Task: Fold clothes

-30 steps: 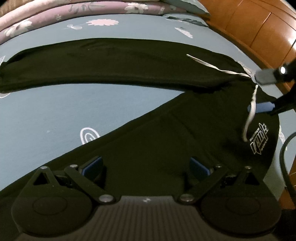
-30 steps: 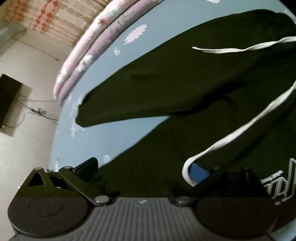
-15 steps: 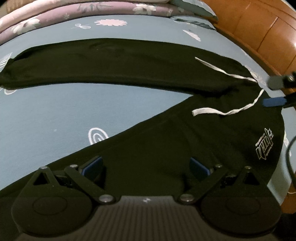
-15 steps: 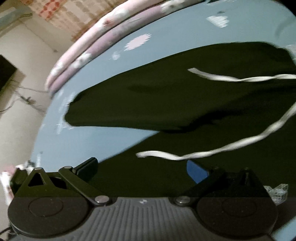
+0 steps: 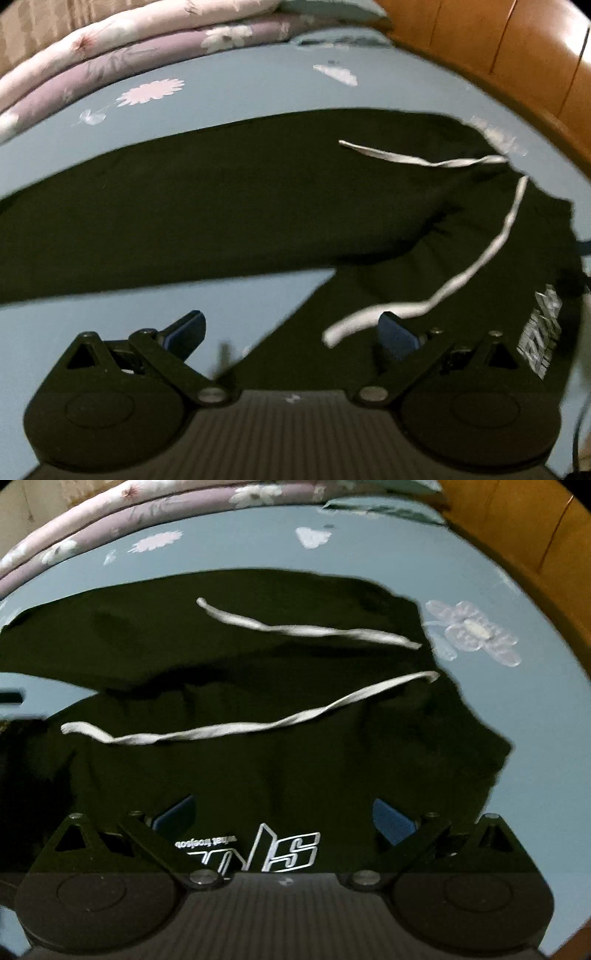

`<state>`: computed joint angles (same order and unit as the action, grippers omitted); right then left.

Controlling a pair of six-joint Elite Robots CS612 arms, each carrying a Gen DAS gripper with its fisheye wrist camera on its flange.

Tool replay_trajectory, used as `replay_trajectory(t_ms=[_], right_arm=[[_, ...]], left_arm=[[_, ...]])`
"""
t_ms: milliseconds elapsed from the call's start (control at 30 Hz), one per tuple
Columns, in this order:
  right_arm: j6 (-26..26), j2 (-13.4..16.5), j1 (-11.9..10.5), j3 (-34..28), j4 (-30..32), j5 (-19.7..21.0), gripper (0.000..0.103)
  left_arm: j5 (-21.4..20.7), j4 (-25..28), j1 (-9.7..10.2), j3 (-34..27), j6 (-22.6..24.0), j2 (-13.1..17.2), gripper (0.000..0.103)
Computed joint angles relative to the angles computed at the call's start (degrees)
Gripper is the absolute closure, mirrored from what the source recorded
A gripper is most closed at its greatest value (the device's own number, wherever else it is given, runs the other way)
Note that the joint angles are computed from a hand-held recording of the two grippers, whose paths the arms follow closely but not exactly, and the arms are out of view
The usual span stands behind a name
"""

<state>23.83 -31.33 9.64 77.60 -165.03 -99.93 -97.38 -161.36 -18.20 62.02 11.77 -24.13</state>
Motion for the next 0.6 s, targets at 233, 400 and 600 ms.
replay_trajectory(t_ms=[233, 400, 600], right_arm=[[-5.0, 2.5, -0.6, -2.1, 0.1, 4.2, 0.000], [-9.6, 3.2, -0.7, -2.3, 0.1, 5.5, 0.000], [-12.2, 3.5, -1.0, -1.7, -1.9, 6.5, 0.000]], left_arm=[[10.9, 3.4, -2.60, -2.1, 2.4, 1.7, 0.004], [9.2, -0.6, -1.23, 5.2, -0.1, -2.1, 0.004], [7.8, -5.8, 1.04, 15.0, -6.7, -6.8, 0.004]])
